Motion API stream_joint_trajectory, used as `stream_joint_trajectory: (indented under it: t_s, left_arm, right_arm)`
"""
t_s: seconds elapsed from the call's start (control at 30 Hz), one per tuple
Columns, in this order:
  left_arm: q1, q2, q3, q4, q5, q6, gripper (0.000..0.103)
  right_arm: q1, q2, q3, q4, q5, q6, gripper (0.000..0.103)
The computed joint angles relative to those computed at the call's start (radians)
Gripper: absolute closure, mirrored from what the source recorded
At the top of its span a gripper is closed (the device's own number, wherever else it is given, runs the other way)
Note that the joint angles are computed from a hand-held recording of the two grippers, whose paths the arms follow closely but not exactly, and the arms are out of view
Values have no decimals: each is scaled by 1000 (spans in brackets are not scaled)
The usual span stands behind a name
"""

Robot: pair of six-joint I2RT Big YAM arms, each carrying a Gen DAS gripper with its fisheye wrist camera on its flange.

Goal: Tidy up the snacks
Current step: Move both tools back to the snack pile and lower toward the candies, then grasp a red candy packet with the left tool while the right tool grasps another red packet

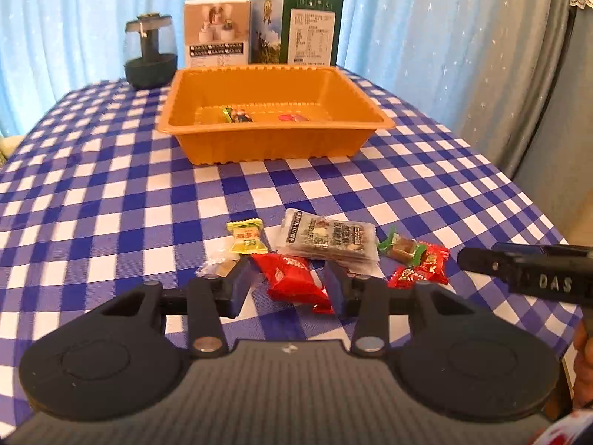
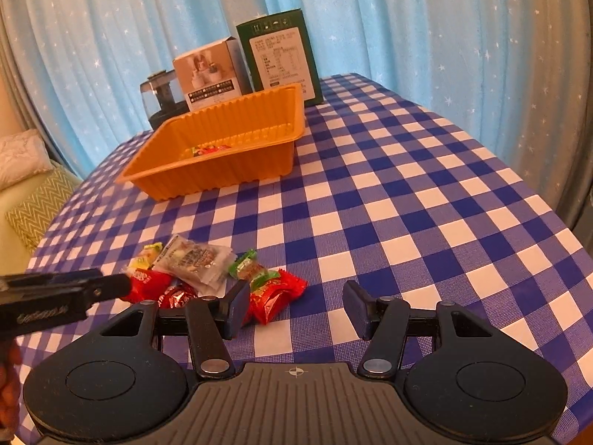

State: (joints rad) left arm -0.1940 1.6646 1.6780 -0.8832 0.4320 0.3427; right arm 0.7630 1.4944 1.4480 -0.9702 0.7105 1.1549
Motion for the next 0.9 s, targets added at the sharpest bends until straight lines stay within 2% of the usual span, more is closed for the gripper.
stream_joint_trajectory:
  t_s: [0.17, 0.27, 0.33, 0.47, 0.57, 0.7, 0.77, 0.83, 0.9]
  left_arm:
    - [-19, 34, 28, -17, -11, 22, 68]
    - [-32, 41, 26, -27, -49, 59, 77]
    - [-36, 40, 19, -37, -73, 78, 82]
    - [-28, 16, -2, -57, -89, 120, 84]
    - [-10, -9, -29, -72, -78, 136, 85]
    - [15, -27, -43, -91, -61, 150, 85]
    - [24, -26, -40, -98, -57, 154, 85]
    - [30, -21, -34, -102, -50, 145, 85]
    - [34, -19, -29, -107, -43, 141, 85]
  right_arm:
    - [-7, 6, -1, -2, -23, 11, 47]
    - [-7, 7, 2, -3, -19, 11, 47]
    - [-7, 7, 6, -3, -13, 7, 47]
    - [-3, 8, 11, 11, -7, -20, 47]
    - [0, 5, 6, 49, -16, -77, 47]
    - [6, 23, 19, 99, -40, -204, 47]
    - [8, 39, 31, 119, -54, -264, 50]
    - [3, 58, 46, 131, -76, -318, 59]
    - [-5, 77, 58, 138, -91, -349, 62]
